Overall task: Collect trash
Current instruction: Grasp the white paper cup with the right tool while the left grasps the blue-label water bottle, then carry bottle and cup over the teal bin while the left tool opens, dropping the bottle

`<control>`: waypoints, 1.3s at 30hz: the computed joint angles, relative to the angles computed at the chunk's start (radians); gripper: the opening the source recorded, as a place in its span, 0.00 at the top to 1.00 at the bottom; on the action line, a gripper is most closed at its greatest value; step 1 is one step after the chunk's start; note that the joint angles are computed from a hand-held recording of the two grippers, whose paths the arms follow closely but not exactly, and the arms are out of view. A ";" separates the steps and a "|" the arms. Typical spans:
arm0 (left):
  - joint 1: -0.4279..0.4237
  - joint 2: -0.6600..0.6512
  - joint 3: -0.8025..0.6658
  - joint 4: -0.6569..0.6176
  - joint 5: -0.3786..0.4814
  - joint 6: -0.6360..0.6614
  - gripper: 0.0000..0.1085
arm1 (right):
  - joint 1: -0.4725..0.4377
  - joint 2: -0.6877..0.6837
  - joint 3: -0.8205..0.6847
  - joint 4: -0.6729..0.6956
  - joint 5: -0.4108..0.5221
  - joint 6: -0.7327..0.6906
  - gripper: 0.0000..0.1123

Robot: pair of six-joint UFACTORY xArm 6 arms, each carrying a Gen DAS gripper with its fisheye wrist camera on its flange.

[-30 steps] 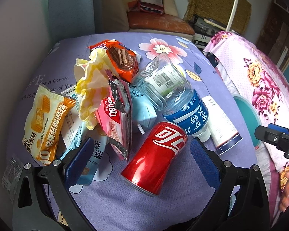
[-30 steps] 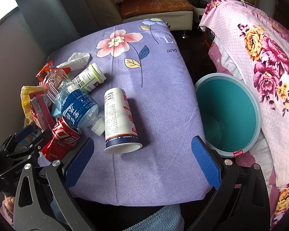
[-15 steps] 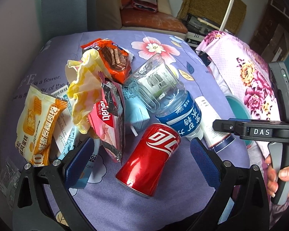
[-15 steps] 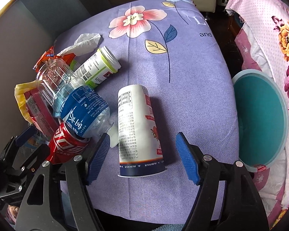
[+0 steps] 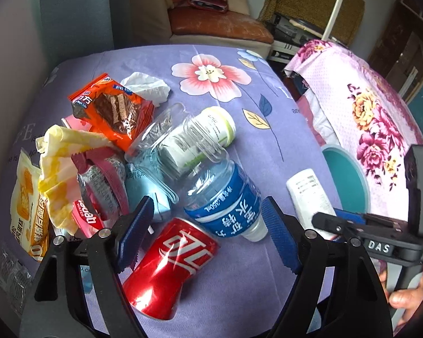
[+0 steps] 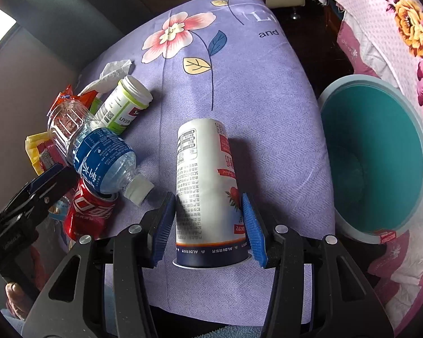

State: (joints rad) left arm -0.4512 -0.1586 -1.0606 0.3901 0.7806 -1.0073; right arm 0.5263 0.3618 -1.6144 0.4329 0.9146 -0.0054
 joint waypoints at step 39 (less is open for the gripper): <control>0.005 0.304 -0.274 -0.212 0.013 0.348 0.18 | -0.076 -0.013 0.050 0.070 0.033 -0.070 0.50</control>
State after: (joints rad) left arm -0.4458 0.1454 -1.3349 0.1776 0.7931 -0.6590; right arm 0.4508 0.3489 -1.5644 0.5033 0.9480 -0.0753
